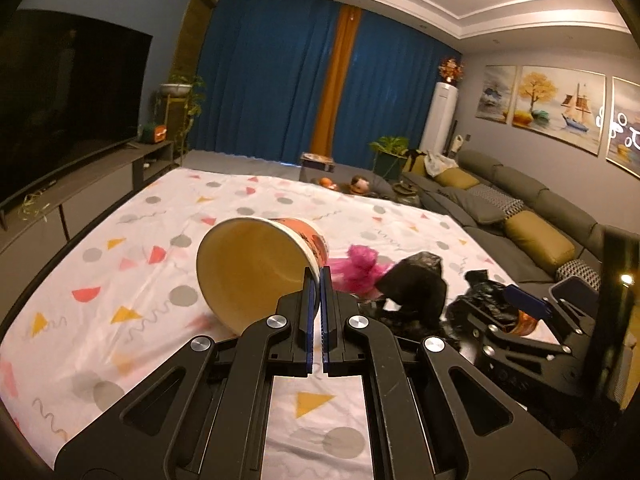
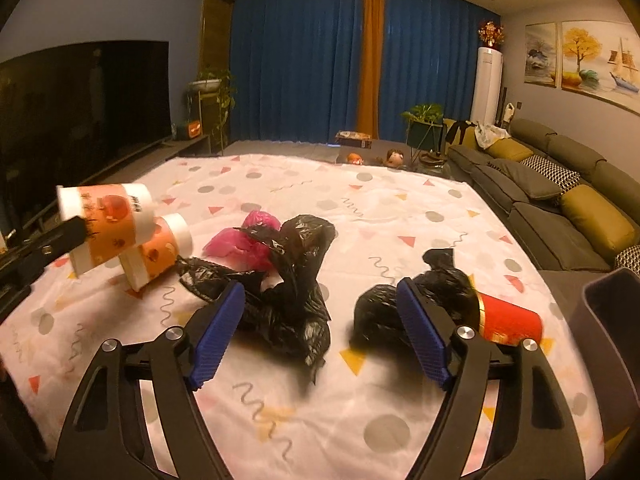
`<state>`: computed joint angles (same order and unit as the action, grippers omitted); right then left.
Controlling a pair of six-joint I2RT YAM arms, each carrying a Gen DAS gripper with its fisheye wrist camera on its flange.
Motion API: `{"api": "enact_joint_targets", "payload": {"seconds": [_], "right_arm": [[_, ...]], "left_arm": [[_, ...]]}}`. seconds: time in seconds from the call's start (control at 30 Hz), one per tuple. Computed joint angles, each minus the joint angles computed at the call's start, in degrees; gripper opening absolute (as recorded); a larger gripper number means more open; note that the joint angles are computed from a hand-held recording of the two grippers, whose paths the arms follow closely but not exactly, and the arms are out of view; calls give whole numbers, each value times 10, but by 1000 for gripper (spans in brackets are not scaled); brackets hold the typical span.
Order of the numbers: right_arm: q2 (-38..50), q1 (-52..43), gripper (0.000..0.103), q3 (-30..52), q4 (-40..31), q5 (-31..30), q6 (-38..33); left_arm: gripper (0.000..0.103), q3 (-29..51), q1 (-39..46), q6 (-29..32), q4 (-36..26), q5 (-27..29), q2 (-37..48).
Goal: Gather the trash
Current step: 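Grasp the white paper cup with the left tool while the right tool grasps the black plastic bag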
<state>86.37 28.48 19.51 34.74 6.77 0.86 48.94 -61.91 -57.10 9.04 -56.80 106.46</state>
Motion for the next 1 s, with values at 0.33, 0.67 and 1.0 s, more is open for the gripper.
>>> {"api": "enact_joint_targets", "payload": {"seconds": [0.33,0.67,1.0], "right_arm": [[107,-10,54,87,-25,-24,15],[125,-24,4,89,-20,-58,7],[-10,-46,2,-6,-2,-75,6]], "left_arm": [[2,-35,6,2,54,22,-7],[2,-46,0,12,90,15,-2],[2,-56,-11,51,136,3,-1]]}}
